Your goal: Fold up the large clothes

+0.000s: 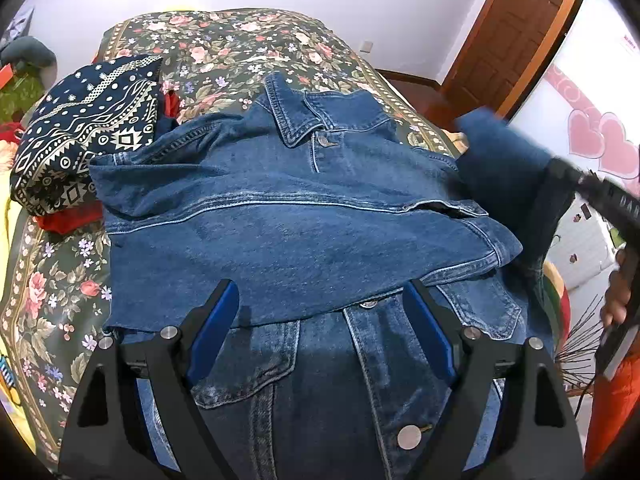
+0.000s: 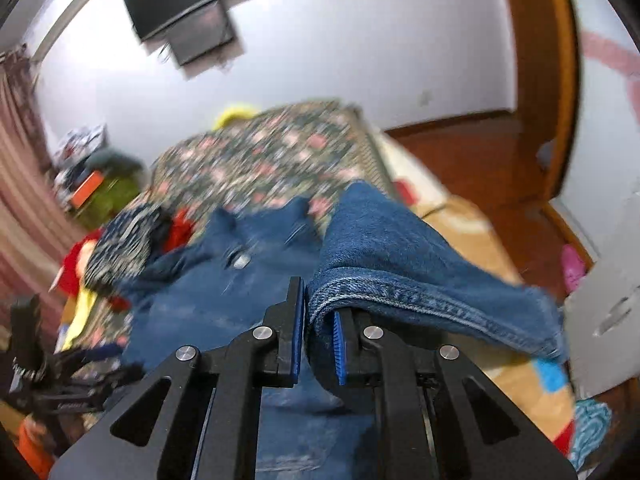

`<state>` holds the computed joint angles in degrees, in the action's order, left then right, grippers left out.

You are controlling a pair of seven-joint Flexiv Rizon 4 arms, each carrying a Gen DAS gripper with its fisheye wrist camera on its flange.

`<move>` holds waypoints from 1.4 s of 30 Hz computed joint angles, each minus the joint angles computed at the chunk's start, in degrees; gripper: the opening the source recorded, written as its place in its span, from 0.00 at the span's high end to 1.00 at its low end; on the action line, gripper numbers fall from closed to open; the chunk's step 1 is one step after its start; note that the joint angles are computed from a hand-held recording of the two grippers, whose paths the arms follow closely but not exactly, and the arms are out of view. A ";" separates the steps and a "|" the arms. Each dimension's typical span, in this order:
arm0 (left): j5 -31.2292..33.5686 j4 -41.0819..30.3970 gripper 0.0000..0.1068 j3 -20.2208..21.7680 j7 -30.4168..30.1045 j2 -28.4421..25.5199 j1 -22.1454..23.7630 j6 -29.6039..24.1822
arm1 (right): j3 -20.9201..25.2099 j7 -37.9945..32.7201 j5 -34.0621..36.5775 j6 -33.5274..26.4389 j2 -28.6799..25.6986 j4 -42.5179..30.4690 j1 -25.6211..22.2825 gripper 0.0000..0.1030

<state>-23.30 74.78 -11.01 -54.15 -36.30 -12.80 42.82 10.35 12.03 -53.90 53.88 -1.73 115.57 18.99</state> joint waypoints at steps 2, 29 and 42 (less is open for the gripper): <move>-0.12 0.20 0.22 0.03 -0.15 0.10 0.14 -0.18 | 0.19 -2.73 3.47 1.37 -2.45 -1.28 0.67 0.89; 1.48 -0.42 0.22 0.03 0.14 -0.48 -1.20 0.02 | 2.64 10.08 11.93 -1.20 8.34 8.91 -1.69 0.38; 4.14 -1.94 0.22 0.93 -1.11 -1.17 -2.90 -0.96 | 1.52 23.83 12.45 17.46 7.59 20.00 -9.54 0.38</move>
